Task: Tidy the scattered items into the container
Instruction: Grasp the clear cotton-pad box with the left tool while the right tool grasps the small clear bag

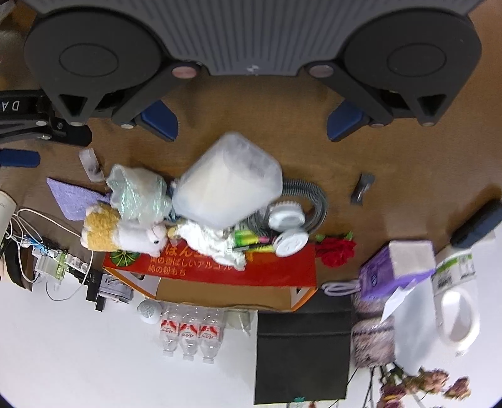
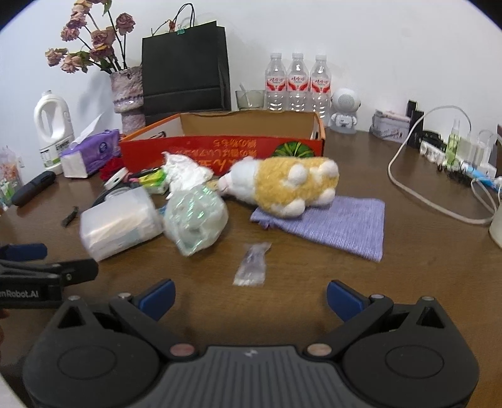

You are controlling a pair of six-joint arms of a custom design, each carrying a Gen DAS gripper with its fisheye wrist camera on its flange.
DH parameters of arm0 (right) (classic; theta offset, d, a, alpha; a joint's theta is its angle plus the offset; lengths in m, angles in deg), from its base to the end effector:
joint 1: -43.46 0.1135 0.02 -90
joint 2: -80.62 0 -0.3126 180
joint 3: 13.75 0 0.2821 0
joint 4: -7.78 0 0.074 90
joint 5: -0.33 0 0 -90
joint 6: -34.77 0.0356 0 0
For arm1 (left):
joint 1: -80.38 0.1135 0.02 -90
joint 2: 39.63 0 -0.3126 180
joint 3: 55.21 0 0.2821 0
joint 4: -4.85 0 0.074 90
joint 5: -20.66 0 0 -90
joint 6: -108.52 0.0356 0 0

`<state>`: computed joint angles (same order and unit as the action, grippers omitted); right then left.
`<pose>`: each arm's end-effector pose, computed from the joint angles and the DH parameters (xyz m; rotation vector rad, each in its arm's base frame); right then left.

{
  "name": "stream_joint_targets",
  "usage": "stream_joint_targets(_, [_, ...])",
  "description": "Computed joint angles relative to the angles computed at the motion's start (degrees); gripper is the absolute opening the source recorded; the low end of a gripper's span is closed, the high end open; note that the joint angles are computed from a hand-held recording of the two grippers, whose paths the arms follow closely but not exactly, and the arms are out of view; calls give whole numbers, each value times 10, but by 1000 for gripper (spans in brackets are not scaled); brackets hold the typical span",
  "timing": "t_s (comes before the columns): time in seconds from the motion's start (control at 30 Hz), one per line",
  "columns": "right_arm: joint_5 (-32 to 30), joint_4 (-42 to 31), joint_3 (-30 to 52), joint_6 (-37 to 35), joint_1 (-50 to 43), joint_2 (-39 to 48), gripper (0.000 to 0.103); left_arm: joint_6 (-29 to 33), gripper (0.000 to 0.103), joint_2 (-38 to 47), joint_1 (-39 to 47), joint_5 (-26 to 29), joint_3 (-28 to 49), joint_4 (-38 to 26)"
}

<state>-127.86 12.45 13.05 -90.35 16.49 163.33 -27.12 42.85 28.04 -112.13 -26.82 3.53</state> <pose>0.1903 -0.0721 0.1104 -0.4286 2.2015 0.2565 0.1422 -0.1447 0.1125 -0.1396 2.2155 0.0488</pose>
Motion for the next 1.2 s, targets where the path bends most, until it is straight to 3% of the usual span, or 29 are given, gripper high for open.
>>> stream_joint_targets(0.13, [37,57,17,29,43,47,101,85,103,50,50,19,23,57])
stream_joint_targets(0.3, [62,97,33,49,63,94,86,151,103,106,83,41,47,104])
stream_joint_targets(0.53, [50,103,37,50,63,104,41,198,103,149,110,71,60,156])
stream_joint_targets(0.57, [44,99,37,47,60,103,33,201,100,147,113,77,56,166])
stream_joint_targets(0.6, [35,93,37,42,56,101,27,205,88,143,114,86,46,185])
stream_joint_targets(0.63, [23,83,39,35,50,99,18,206,85,138,115,95,37,199])
stream_joint_targets(0.7, [12,72,39,24,45,97,18,210,76,129,112,103,26,214])
stream_joint_targets(0.8, [0,64,35,14,41,91,18,197,72,113,112,120,6,233])
stream_joint_targets(1.0, [-27,58,27,12,26,75,18,170,68,81,100,113,-30,266])
stream_joint_targets(1.2, [-45,49,24,15,12,59,18,159,67,19,72,82,-51,255])
